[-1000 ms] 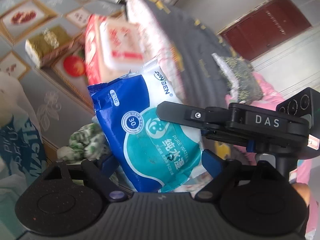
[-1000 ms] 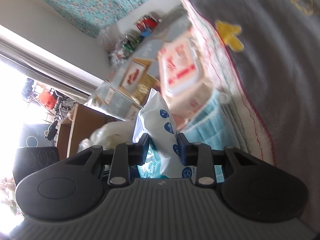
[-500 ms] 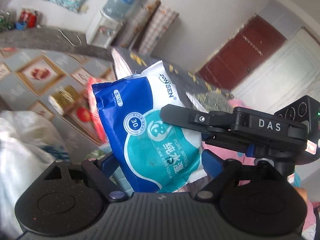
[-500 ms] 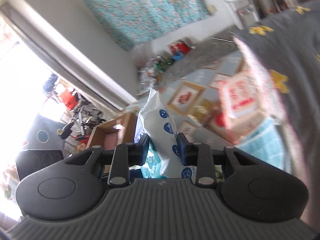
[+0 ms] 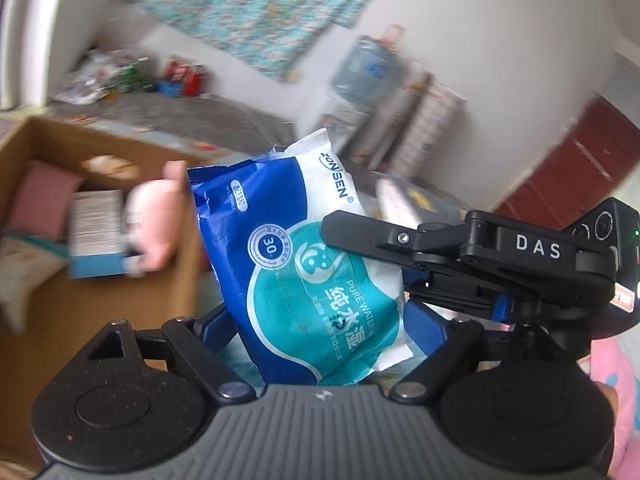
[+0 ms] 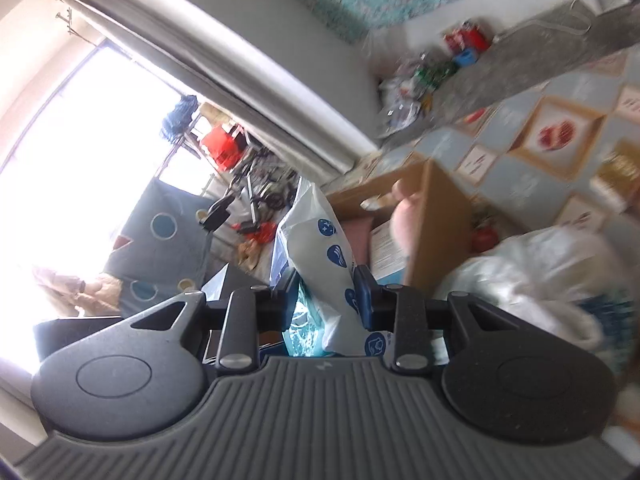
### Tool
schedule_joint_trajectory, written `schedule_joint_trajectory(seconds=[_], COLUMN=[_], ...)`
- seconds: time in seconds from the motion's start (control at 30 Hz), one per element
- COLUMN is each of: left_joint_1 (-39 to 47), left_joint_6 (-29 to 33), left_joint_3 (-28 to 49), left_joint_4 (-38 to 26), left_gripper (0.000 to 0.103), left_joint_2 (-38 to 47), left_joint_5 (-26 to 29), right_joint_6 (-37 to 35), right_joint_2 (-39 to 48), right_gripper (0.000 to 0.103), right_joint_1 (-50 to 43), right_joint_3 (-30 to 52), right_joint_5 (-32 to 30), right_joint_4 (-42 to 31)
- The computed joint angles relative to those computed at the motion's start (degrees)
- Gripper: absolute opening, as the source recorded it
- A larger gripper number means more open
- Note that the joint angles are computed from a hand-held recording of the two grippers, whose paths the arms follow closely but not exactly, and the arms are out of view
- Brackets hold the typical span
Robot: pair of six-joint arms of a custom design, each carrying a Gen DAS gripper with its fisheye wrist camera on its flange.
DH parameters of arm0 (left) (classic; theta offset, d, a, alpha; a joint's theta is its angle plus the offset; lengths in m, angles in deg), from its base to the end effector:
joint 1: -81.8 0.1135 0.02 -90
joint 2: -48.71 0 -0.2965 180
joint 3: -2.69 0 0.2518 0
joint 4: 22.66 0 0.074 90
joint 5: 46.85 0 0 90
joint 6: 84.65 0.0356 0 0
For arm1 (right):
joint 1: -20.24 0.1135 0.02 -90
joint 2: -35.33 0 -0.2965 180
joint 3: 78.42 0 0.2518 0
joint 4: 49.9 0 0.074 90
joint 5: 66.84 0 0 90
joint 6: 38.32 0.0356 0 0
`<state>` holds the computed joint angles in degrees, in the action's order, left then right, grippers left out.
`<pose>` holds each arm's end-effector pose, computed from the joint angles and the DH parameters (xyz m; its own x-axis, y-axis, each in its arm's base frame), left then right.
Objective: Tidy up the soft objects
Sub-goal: 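Carry the blue wipes pack with left tool into box while right tool carries white pack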
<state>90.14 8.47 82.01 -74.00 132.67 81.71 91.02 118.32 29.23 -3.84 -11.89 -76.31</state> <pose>0.2968 0.0211 0.3036 -0.8063 -0.0752 -0.5868 0.2759 0.8296 -0.4854 0.3105 0.0698 0.3121 -0.8125 0.3969 -0.4270 -0.1016 0.6249 0.7740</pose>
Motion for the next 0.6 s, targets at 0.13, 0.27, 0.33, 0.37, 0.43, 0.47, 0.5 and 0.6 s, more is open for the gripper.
schedule_joint_trajectory(seconds=[0.13, 0.27, 0.33, 0.37, 0.43, 0.47, 0.5, 0.6], left_joint_1=[6.68, 10.86, 12.21, 12.61, 12.33, 12.05, 11.66, 10.51], left_joint_6=[4.87, 9.45, 12.41, 13.70, 13.94, 14.19, 14.05, 12.66], left_joint_3=[4.53, 9.58, 11.97, 13.97, 16.17, 16.51, 16.28, 17.71], left_joint_4=[-4.65, -8.36, -10.48, -12.20, -13.56, -13.99, -13.66, -12.06], left_gripper=[0.089, 0.089, 0.089, 0.089, 0.089, 0.088, 0.086, 0.086], left_joint_2=[6.71, 13.88, 17.72, 20.11, 24.23, 25.69, 26.84, 30.81], left_joint_5=[-1.04, -3.06, -2.71, -2.64, -4.63, -6.35, -8.09, -11.36], right_joint_6=[6.91, 12.01, 11.49, 10.31, 8.01, 7.34, 6.64, 5.17], right_joint_2=[8.60, 16.18, 18.87, 19.94, 20.15, 19.92, 19.08, 17.58], right_gripper=[0.030, 0.031, 0.034, 0.037, 0.043, 0.043, 0.043, 0.043], right_joint_1=[7.36, 11.61, 12.67, 12.87, 12.88, 12.50, 11.28, 9.26], right_joint_3=[1.18, 2.70, 4.78, 5.70, 5.87, 5.34, 4.00, 2.55], right_joint_5=[2.08, 3.37, 4.60, 5.66, 8.60, 9.08, 8.43, 8.25], right_joint_4=[7.86, 13.41, 11.68, 10.53, 9.47, 10.00, 10.49, 10.49])
